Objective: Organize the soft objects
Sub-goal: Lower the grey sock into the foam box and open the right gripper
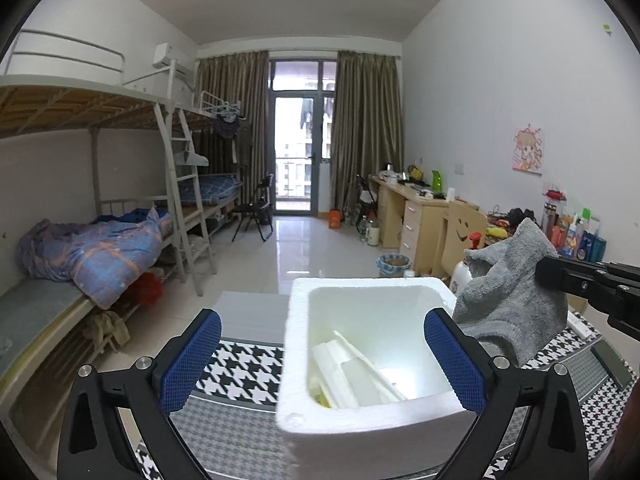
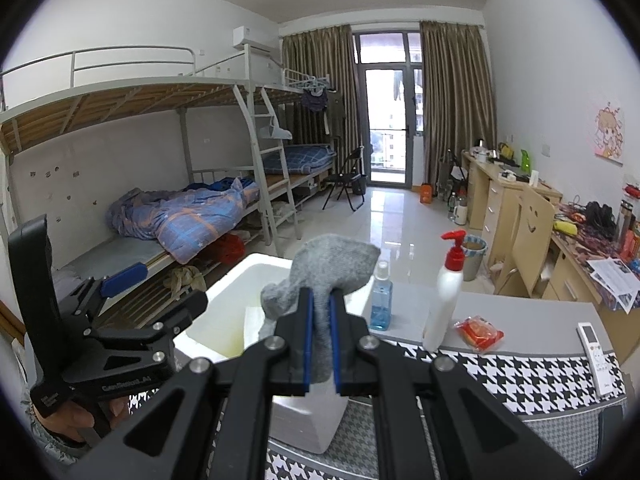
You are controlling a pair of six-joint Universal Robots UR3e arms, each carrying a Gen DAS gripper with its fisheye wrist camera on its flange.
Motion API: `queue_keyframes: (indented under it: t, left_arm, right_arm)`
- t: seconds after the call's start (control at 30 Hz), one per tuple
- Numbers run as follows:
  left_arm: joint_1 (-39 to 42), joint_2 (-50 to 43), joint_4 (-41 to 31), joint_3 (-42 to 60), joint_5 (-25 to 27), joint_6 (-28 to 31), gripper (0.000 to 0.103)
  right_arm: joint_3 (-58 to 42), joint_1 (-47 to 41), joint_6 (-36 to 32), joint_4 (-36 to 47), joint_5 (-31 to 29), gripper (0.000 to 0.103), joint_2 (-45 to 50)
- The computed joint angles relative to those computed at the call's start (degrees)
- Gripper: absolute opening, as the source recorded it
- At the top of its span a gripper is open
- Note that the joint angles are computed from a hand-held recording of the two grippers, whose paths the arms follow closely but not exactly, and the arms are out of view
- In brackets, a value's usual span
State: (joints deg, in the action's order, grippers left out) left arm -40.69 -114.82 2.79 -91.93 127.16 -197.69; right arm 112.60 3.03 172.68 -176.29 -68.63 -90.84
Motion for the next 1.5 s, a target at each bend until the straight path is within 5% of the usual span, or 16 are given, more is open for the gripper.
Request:
queue_keyframes:
  t: [0.53, 1.27, 1.4, 1.47, 1.5]
  left_arm:
    - [-1.0, 3.9, 4.1, -8.1, 6.2, -1.5, 0.102]
    - [1.4, 6.7, 7.1, -15.6, 4.3, -4.1, 0.102]
    - [1.8, 7.0, 7.3, -16.2, 4.0, -3.8, 0.102]
    - [1.2, 6.8, 6.8, -15.9, 4.4, -4.2, 0.102]
    - [1.3, 6.8, 6.6, -15.9, 4.3, -4.2, 0.102]
  right_arm:
    - [-7.2, 4.5, -0.1, 2.0, -2.1, 0.01, 6.6]
    - [-18.5, 9.6, 0.8, 9.0, -7.7, 0.012, 17.3]
    - [-20.3, 10.1, 1.0, 10.7, -8.2, 0.022, 18.8]
    - [-20.5, 10.2, 0.8, 11.4, -7.7, 0.037, 18.8]
    - [-20.4, 10.2, 0.4, 11.6, -7.3, 0.053, 18.8]
